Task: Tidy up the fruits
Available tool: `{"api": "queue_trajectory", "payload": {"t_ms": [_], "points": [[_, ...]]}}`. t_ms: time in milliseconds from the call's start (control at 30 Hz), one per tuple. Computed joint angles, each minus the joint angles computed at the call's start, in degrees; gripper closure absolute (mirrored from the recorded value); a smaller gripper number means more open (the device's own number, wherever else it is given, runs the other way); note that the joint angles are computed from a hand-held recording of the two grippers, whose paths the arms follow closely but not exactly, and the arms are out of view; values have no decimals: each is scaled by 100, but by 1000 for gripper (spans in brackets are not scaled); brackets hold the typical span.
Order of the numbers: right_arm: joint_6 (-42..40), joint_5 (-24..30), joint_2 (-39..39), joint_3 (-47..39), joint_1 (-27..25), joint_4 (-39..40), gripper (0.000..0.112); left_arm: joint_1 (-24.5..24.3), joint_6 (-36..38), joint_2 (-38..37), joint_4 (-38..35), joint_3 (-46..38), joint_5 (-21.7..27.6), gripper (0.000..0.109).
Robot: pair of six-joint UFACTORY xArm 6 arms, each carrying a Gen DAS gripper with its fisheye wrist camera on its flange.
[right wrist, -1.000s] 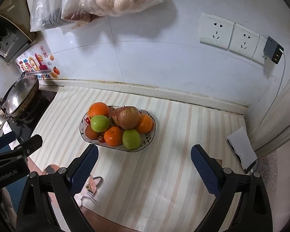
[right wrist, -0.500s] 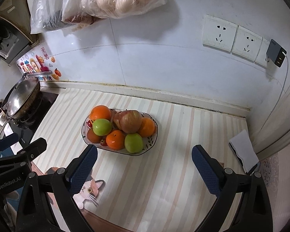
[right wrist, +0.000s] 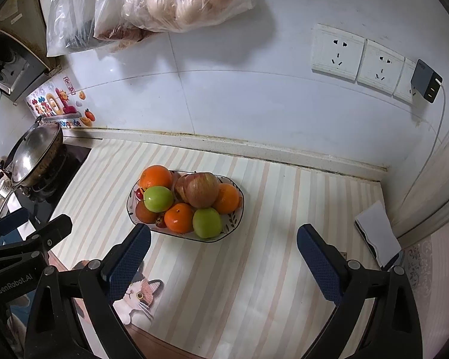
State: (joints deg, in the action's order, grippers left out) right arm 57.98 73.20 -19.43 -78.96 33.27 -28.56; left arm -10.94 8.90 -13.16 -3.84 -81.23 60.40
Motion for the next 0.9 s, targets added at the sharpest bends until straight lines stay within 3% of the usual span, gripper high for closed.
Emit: {"api": "queue_trajectory", "payload": {"t_ms": [900], "points": [[59,-17,-107,64,101,-23,12,-99,-83,-156,31,120,44,10]]}}
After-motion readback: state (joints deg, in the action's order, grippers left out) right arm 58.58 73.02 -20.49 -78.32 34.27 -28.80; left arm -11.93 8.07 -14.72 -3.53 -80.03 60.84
